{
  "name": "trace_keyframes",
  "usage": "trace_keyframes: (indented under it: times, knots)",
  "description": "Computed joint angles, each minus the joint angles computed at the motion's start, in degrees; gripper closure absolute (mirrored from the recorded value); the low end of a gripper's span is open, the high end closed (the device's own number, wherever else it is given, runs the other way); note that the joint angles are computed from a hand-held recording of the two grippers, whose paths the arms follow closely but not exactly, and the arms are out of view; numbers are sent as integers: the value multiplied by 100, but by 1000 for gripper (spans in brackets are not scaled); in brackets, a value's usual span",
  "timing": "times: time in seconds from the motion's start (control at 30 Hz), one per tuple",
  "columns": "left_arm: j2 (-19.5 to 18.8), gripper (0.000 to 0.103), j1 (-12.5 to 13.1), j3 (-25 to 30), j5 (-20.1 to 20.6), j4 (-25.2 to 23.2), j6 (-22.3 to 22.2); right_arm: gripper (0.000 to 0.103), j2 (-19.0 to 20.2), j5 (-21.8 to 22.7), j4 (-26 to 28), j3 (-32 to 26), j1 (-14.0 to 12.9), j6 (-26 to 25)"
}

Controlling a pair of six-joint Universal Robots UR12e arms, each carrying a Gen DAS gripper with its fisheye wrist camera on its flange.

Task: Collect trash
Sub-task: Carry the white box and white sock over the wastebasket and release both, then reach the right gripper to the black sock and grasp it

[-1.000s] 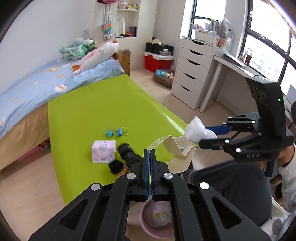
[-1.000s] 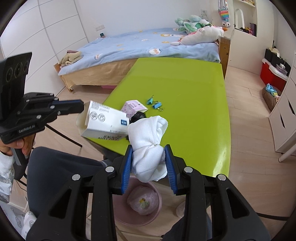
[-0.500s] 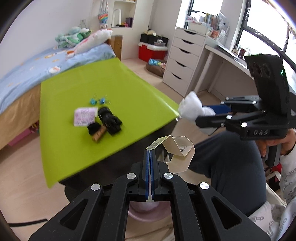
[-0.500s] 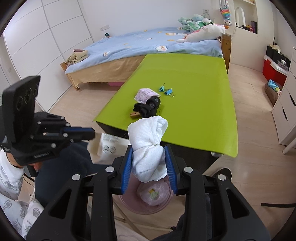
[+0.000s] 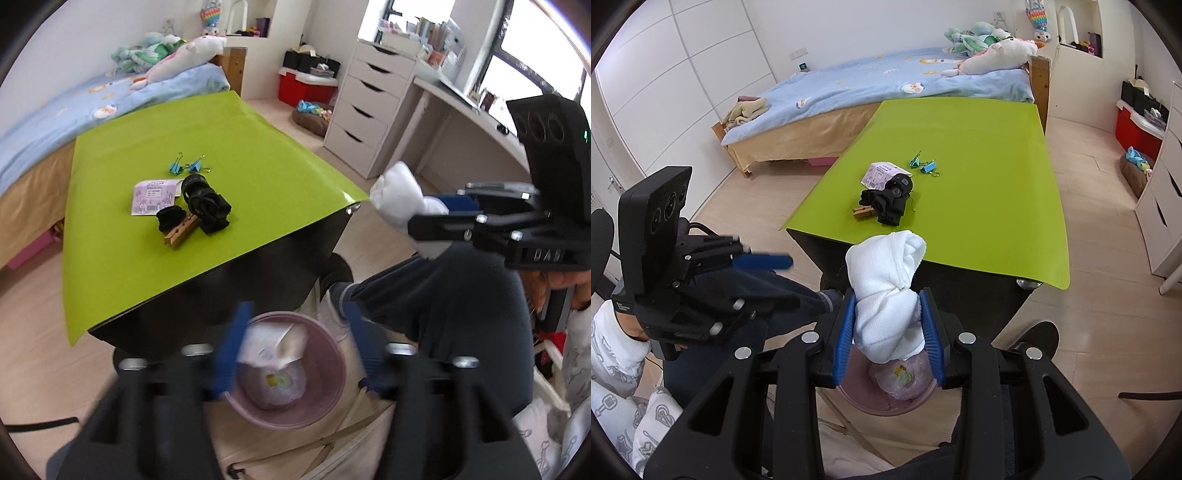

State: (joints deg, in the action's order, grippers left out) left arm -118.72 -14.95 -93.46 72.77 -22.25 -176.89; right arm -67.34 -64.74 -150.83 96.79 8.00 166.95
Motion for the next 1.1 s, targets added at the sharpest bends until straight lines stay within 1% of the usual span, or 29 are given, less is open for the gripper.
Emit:
trace_keyframes:
  times: [0.03,0.07,0.2,0.23,0.3,0.53,0.57,0.6,0.63,0.67,0.7,0.73,0.77,0.87,1.1]
  knots:
    - [4,30,-1,-11,33,45,-41,69,5,6,14,-3,3,-4]
    - [11,18,0,-38,63,140,-115,69,0,18,22,8,3,-12]
    - [60,10,36,-130,174,444,-416,69,1,60,117,17,16,-92]
    - [89,10,56,-168,185,515,-529,69,4,74,147,19,22,-113]
    - [128,8,72,-227,212,618,-613,69,7,93,194,24,41,-145]
    - [297,8,126,-430,363,859,-690,68,21,183,345,-9,104,-294]
    - [320,8,139,-458,377,883,-709,66,28,211,378,-23,113,-325]
    - [338,8,150,-485,378,908,-728,66,33,238,401,-35,121,-353]
    - [360,8,165,-515,379,931,-755,63,46,269,433,-56,129,-389]
    - [375,8,178,-535,379,943,-779,50,70,306,483,-91,132,-420]
    - [387,8,188,-549,374,944,-790,41,78,321,492,-101,137,-423]
    - [398,8,196,-562,390,945,-801,25,90,341,460,-106,138,-377]
    - [404,8,197,-572,419,949,-814,17,99,369,445,-109,136,-350]
    - [407,8,213,-586,422,916,-844,10,115,353,442,-120,138,-261]
    - [398,8,216,-578,326,785,-814,7,112,329,454,-113,100,-84]
